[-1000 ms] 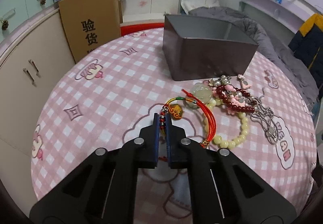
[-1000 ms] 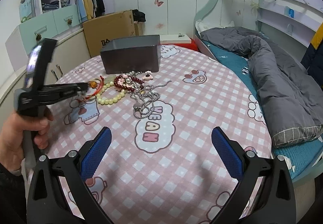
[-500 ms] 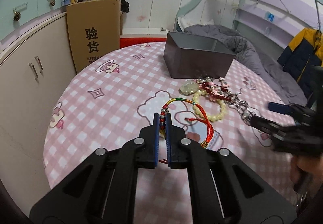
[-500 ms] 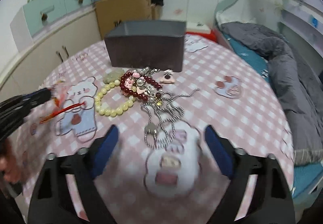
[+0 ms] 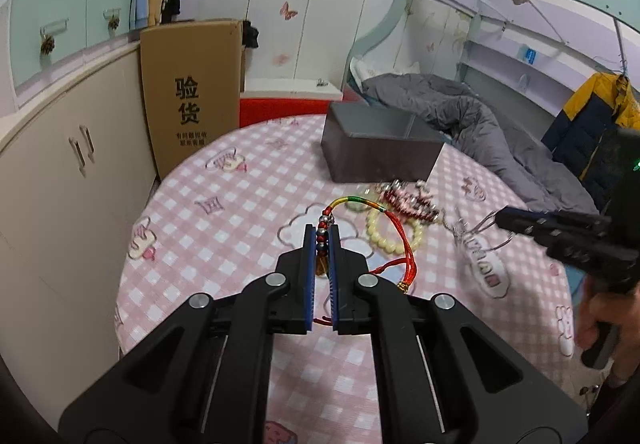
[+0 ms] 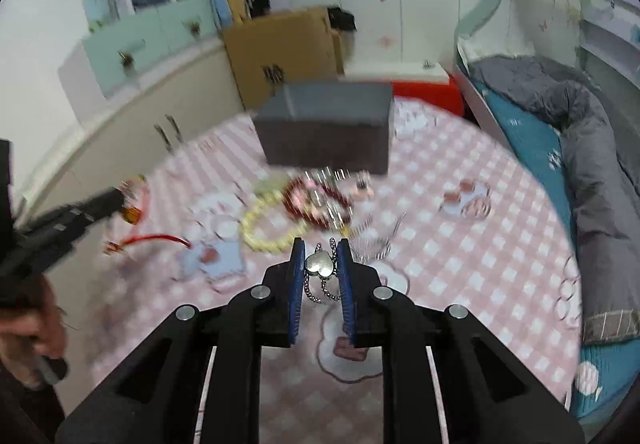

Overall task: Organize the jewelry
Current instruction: 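Carry both pieces over the gray metal box and open both tools inside it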

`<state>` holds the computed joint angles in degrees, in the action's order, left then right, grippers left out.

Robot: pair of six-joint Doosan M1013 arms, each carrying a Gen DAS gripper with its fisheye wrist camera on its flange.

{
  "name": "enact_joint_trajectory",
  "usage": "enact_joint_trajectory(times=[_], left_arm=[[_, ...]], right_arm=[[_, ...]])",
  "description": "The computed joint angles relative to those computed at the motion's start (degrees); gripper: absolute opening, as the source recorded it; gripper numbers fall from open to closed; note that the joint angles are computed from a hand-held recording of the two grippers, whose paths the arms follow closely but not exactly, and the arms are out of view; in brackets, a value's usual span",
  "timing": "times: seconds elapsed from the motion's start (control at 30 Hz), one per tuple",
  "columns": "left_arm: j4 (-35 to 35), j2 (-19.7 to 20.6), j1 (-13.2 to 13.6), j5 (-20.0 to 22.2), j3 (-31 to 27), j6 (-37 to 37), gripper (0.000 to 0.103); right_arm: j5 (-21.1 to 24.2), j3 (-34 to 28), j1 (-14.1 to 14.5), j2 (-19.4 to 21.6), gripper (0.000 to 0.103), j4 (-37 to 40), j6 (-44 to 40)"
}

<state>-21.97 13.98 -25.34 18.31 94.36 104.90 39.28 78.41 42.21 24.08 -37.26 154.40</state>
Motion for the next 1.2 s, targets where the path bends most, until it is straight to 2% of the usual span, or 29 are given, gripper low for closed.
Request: enact_joint_trajectory(times=[0.1,0.23,0.43,0.73,0.97,1.03,1.13,1.2], left_arm=[[-0.82,-0.75,-0.12,-0.62,-0.17,1.17,0.006],[-0.78,-1.59,-0.48,-1.33,-0.93,2.05,0.006],[0.86,-0.72,-0.50,-0.11,-5.14,1.34,0.006],[1.60,7.15,0.00,9.63,-19.24,-0.24,0.006],[1.94,15.07,-0.45,19.18,-30.66,-1.46,0.006],[2.28,16.74,-0.62,20.46,-32.80,-2.20,0.006],[7.95,19.34,-1.44,23.75,-36.38,-7.14,0.007],[9.99,20.64,-1.66,26.32,-38.28,-8.92,0.010]], right_arm=[[-2.84,0.07,-0.22,-1.70,0.015,0.02,-0.69],[-4.16,-1.04,0.21,-3.33,0.015,-2.40,-1.93],[-1.82,-6.75,0.44,-2.61,0.015,-4.48,-7.41],[-0.07,-16.39,-2.91,1.52,0.015,0.63,-14.80],[3.03,-23.19,-7.36,6.85,0.015,12.17,-22.45],[3.81,-24.23,-8.45,8.16,0.015,15.29,-23.62],[4.94,-25.23,-9.83,9.94,0.016,20.35,-25.39],[6.42,-25.82,-10.43,10.86,0.023,22.22,-25.43]])
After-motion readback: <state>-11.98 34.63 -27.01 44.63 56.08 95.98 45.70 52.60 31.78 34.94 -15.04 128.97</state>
